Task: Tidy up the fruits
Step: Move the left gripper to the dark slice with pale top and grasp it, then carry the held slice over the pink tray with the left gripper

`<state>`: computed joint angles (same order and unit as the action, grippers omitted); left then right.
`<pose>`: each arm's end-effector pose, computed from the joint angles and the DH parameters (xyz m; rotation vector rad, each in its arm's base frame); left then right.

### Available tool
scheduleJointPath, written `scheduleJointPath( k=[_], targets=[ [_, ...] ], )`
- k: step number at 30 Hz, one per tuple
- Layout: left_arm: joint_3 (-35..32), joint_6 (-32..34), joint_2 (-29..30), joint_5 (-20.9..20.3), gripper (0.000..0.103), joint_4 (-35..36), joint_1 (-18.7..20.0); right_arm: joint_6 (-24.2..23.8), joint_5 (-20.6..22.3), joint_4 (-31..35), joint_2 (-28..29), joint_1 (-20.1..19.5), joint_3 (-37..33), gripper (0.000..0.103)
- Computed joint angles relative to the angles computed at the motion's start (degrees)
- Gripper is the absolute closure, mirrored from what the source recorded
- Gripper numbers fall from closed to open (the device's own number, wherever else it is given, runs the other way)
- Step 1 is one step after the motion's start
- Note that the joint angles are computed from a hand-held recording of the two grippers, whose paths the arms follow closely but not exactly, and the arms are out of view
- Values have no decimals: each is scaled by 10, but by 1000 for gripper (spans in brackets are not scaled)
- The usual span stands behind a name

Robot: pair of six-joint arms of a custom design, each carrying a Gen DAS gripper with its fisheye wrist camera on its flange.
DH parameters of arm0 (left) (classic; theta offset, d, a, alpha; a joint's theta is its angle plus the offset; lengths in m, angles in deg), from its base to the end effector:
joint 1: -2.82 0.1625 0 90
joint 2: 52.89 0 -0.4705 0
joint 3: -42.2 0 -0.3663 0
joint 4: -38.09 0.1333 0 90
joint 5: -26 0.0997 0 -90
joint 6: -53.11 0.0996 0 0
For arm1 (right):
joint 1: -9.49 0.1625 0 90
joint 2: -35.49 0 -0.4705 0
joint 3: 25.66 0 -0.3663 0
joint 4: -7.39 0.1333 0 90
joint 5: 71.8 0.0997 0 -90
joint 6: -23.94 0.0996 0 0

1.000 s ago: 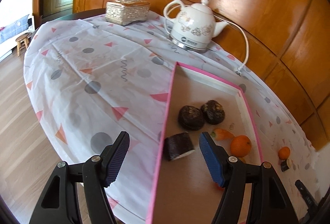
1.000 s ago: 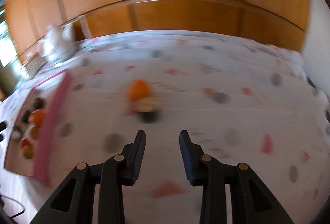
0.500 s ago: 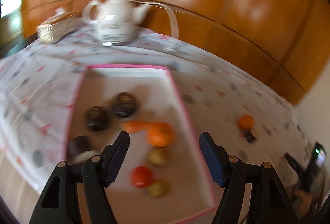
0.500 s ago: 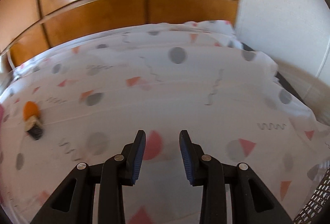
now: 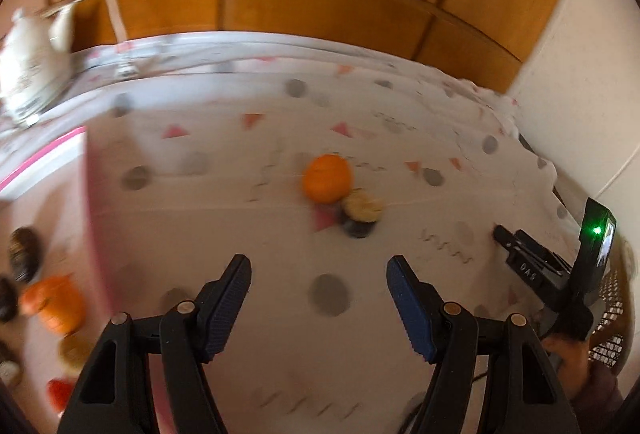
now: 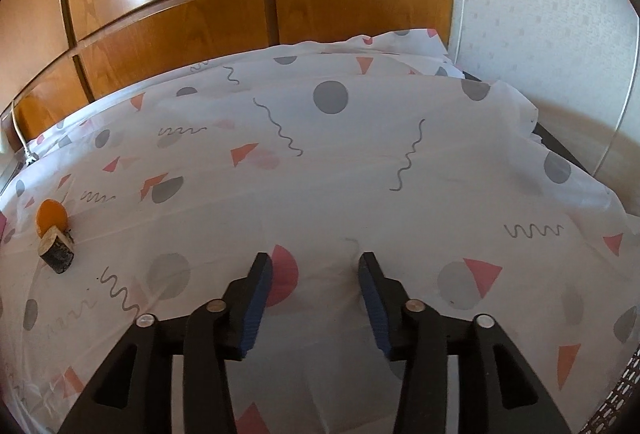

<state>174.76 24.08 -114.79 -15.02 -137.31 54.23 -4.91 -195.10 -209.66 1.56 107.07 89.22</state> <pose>-0.1215 -0.4864 0.1941 0.0597 2.4275 -0.8749 0.1541 -0.5617 0.0775 0.4424 -2.2838 0.8377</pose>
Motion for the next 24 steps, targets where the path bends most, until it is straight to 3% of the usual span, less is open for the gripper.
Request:
scheduleJointPath(
  k=[8,13,17,24],
  targets=[
    [-77,25,67,-35,36,17,38,-3,12,-1,0,-2,3,48],
    [-104,28,94,-21,57,22,54,-3,17,1,0,-3,3,46],
    [-97,52,101,-5,69,-4,52,-4,17,0,-1,-3,4,45],
    [-52,37,72,-6,69,-3,37,-3,16,0,-1,-2,4,44]
  ],
)
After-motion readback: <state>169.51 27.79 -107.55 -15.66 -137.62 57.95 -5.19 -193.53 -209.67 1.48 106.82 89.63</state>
